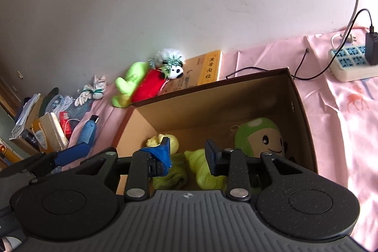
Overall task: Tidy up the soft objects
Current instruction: 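Move both grippers back toward the white towel and light-blue cloth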
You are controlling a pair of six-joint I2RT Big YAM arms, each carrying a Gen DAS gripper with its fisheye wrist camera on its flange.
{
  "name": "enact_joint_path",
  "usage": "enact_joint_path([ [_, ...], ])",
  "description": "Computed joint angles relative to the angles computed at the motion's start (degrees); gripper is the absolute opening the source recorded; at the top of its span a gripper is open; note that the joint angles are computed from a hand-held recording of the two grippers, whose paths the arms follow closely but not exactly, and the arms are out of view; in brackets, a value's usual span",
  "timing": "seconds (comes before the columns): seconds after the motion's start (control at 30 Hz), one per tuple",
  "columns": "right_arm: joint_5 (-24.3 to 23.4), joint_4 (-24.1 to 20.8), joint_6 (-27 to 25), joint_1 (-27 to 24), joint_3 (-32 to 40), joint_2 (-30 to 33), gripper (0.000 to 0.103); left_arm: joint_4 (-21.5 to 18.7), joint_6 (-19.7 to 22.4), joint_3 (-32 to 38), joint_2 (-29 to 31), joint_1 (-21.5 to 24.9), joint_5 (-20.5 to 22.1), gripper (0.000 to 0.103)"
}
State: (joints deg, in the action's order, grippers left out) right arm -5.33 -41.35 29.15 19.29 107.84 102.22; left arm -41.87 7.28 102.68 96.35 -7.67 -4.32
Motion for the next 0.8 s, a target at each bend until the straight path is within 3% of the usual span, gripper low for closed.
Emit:
enact_joint_path([
  [0.23,3.4,5.39,0.0,1.97,-9.0,-6.8,0.015,2.41,0.09,-7.92,-7.24,-0.66,-2.49,0.055],
  [0.67,3.39,12.44,4.01,5.41,-25.45,-19.29,0.015,2.98,-3.26,-19.92,-19.04,-2.05,-5.71,0.058],
  [0.8,5.39,13.71,4.18,6.5,-28.95,-21.72,0.016,3.38,-3.73,-23.54,-22.01,-3.0,-7.39,0.058],
])
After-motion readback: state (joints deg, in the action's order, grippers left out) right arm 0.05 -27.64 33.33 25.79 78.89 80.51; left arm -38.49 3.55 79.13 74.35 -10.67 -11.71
